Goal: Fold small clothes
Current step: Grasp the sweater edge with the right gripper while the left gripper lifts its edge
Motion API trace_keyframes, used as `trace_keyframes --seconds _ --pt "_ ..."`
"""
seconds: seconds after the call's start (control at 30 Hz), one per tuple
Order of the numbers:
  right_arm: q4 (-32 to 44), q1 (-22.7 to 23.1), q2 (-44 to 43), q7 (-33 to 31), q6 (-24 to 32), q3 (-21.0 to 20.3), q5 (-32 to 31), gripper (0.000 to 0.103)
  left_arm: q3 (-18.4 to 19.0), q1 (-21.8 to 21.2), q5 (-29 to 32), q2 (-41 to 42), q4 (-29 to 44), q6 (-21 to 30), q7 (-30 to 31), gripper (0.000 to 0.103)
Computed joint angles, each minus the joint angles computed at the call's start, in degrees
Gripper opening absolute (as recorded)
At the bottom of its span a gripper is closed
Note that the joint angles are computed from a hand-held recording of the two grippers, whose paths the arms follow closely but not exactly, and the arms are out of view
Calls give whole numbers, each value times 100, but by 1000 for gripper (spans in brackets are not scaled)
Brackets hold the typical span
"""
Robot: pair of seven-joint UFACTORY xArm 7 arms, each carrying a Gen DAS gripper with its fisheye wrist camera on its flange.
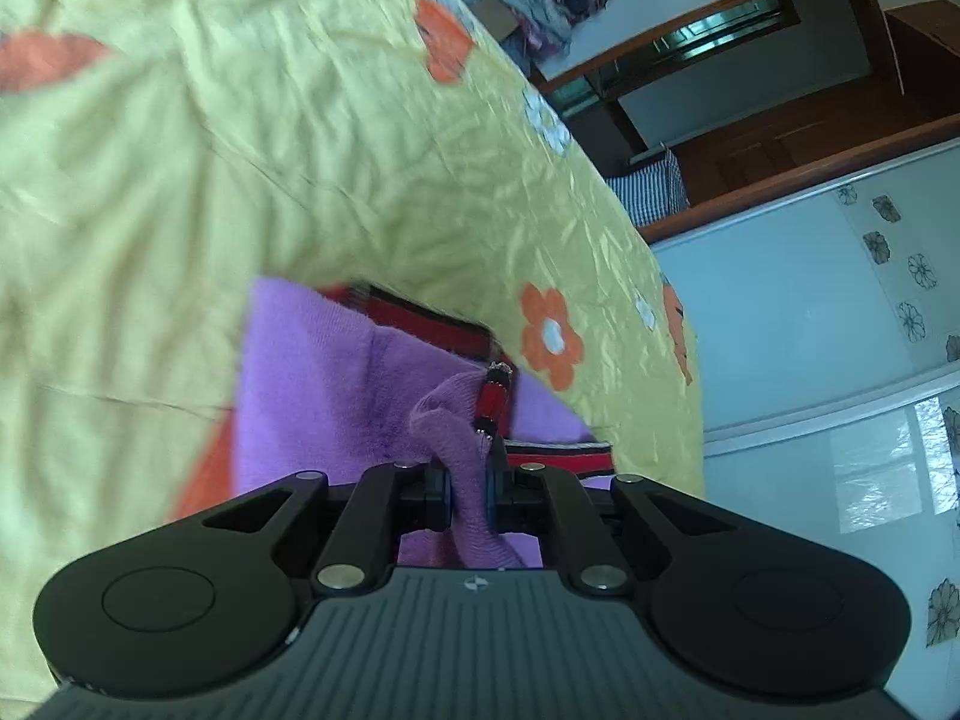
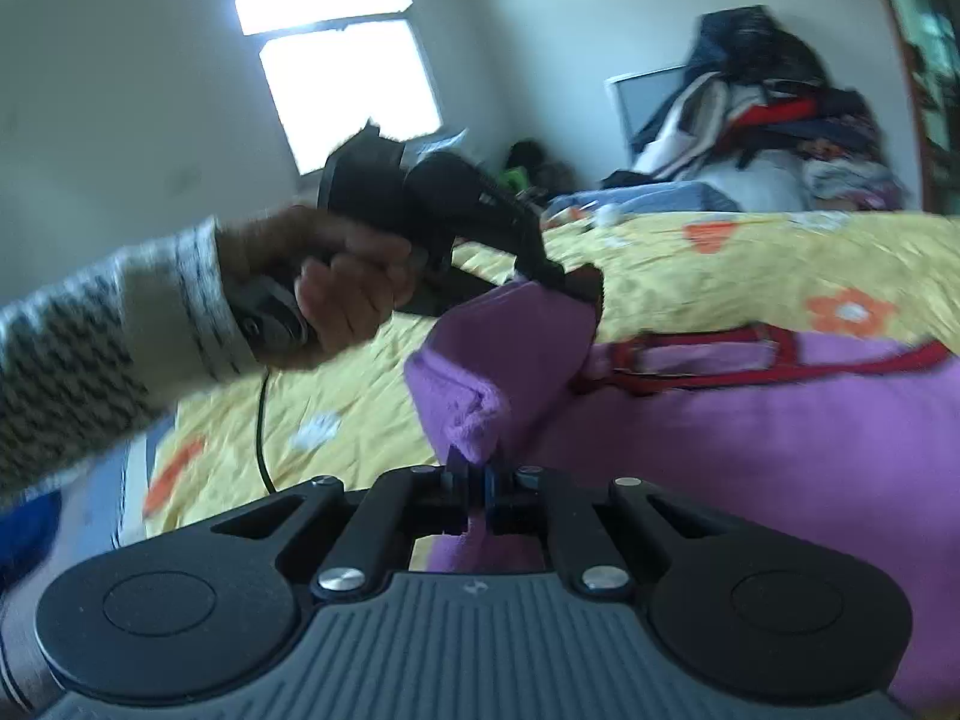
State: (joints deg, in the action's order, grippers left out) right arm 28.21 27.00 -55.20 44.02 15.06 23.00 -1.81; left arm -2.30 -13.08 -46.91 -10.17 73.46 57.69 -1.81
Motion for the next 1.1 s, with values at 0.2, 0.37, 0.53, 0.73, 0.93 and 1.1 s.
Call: trace_keyframes --seconds 0.2,0.37,0.53,0.73,0.93,1.1 --pt "-538 11 -1372 174 822 -244 100 4 -502 -378 302 684 522 -382 -498 10" --pt "-938 2 -2433 371 1444 -447 329 4 -853 -719 886 1279 1160 -574 -974 10" --pt "-1314 -289 -3508 544 2107 -658 423 4 -1127 -1101 1490 1920 1860 -672 -1374 10" --pt "-1681 -647 -4794 501 3186 -1034 568 4 -1232 -1584 2490 2490 2511 -636 -1996 10" --pt "-1869 -876 -5335 463 3704 -1044 842 4 -1219 -1830 3080 2768 2858 -532 -2279 10" --pt "-1725 -984 -5413 349 4115 -986 942 4 -1179 -1957 3382 2790 2848 -642 -2533 11"
